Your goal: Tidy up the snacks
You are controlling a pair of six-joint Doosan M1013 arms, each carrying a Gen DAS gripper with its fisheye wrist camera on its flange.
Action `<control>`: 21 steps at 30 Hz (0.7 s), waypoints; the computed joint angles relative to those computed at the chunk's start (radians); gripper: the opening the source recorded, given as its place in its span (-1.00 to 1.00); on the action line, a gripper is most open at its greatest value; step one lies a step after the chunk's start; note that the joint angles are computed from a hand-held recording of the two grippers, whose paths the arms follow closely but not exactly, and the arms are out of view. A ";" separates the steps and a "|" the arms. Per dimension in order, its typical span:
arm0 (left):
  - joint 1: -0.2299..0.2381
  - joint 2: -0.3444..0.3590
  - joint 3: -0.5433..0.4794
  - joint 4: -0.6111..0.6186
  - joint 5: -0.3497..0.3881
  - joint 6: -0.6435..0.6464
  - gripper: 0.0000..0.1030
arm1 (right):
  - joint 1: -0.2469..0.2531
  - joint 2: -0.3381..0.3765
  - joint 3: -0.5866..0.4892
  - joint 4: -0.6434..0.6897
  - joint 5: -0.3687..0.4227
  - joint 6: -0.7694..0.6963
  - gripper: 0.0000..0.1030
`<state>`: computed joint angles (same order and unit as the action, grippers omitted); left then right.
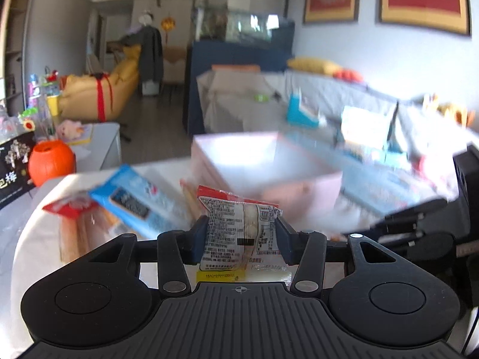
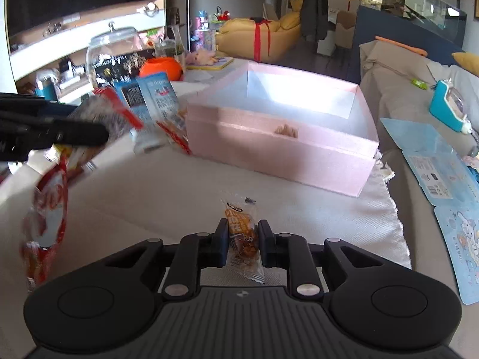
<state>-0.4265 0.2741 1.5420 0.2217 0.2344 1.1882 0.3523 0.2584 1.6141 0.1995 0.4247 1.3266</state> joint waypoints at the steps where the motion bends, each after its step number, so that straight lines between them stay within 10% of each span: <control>1: 0.004 -0.002 -0.002 -0.057 -0.020 0.040 0.02 | -0.005 -0.007 0.001 0.029 -0.003 -0.017 -0.62; 9: 0.047 0.119 -0.256 -0.671 0.031 0.594 0.08 | -0.046 -0.005 -0.100 0.087 -0.105 0.014 -0.56; 10: 0.061 0.169 -0.349 -0.673 0.142 0.561 0.08 | -0.049 0.016 -0.141 0.057 -0.096 0.053 -0.47; 12: 0.076 0.241 -0.463 -0.643 0.259 0.473 0.02 | -0.048 0.054 -0.206 -0.095 -0.074 0.220 0.50; 14: 0.075 0.266 -0.482 -0.526 0.259 0.370 0.02 | -0.041 0.074 -0.232 -0.254 -0.052 0.385 0.59; 21: 0.081 0.262 -0.394 -0.256 0.306 0.108 0.02 | -0.046 0.037 -0.116 -0.122 -0.002 0.236 0.59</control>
